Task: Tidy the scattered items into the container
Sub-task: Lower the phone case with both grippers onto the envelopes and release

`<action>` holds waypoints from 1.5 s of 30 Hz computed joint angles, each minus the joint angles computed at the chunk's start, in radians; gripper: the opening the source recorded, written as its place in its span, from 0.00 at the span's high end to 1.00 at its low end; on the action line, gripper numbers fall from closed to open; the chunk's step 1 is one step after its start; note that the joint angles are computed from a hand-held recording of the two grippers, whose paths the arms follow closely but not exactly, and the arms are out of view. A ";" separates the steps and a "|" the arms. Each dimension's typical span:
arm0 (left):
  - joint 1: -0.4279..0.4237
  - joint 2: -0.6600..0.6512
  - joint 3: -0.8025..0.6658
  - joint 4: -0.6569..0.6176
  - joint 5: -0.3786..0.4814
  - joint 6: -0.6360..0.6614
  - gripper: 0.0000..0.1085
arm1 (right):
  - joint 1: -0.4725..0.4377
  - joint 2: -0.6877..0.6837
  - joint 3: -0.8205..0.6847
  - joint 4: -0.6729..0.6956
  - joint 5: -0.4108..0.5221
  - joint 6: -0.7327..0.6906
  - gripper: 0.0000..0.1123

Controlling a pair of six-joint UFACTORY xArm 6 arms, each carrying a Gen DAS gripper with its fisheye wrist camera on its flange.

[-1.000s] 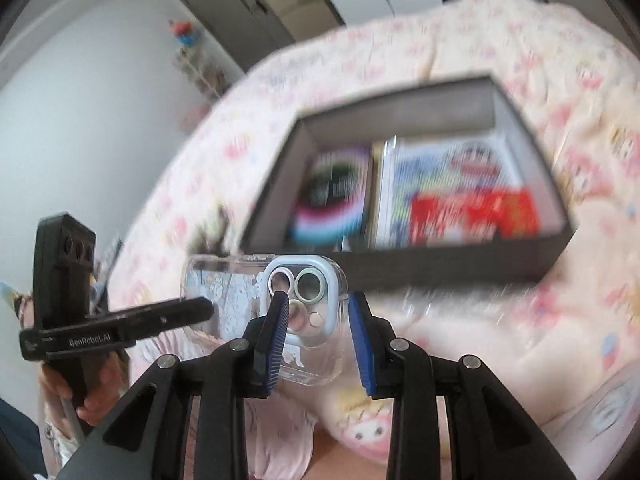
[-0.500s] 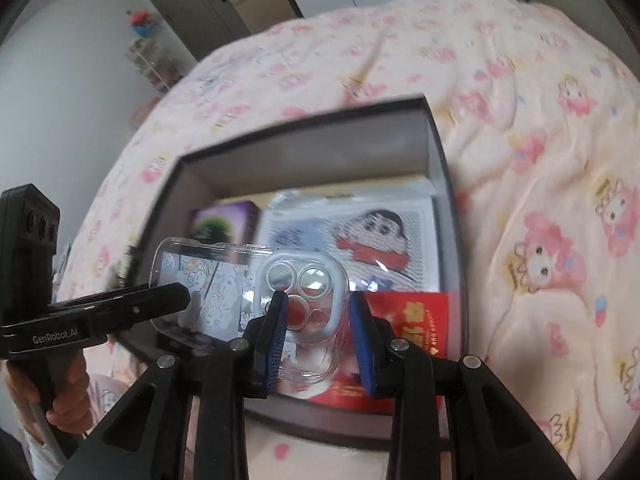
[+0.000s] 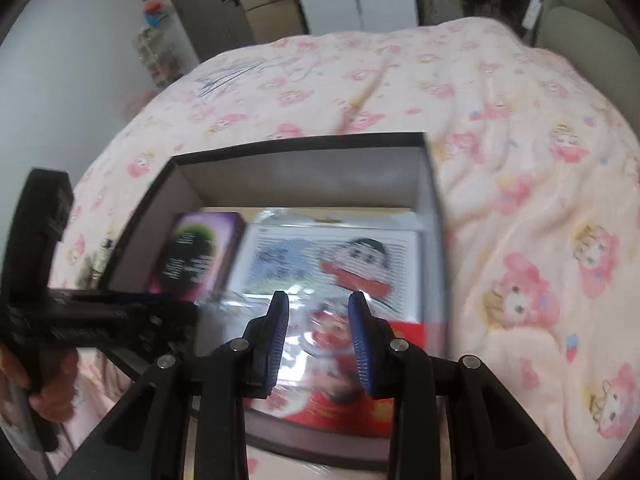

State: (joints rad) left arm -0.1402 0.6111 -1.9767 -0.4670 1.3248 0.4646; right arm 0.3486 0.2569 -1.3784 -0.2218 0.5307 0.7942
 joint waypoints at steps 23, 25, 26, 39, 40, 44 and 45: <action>-0.037 0.075 -0.072 -0.061 0.057 -0.042 0.71 | -0.024 0.174 -0.213 0.166 0.234 -0.159 0.75; -0.033 0.081 -0.084 -0.070 0.069 -0.044 0.71 | -0.020 0.138 -0.163 0.218 0.210 -0.199 0.75; -0.030 0.075 -0.077 -0.074 0.064 -0.041 0.71 | -0.022 0.115 -0.127 0.284 0.182 -0.234 0.75; -0.062 0.073 -0.065 -0.028 0.003 -0.103 0.72 | -0.036 0.213 -0.260 0.233 0.254 -0.210 0.75; -0.063 0.072 -0.062 -0.037 0.010 -0.100 0.72 | -0.033 0.203 -0.252 0.219 0.268 -0.201 0.75; -0.056 0.075 -0.061 -0.077 0.068 -0.079 0.72 | -0.034 0.156 -0.198 0.265 0.275 -0.213 0.81; -0.053 0.065 -0.045 -0.081 0.063 -0.071 0.72 | -0.032 0.142 -0.178 0.277 0.265 -0.220 0.81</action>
State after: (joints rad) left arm -0.1935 0.6764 -2.0214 -0.5483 1.3877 0.3932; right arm 0.3168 0.3988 -1.5565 0.0548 0.7953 0.5747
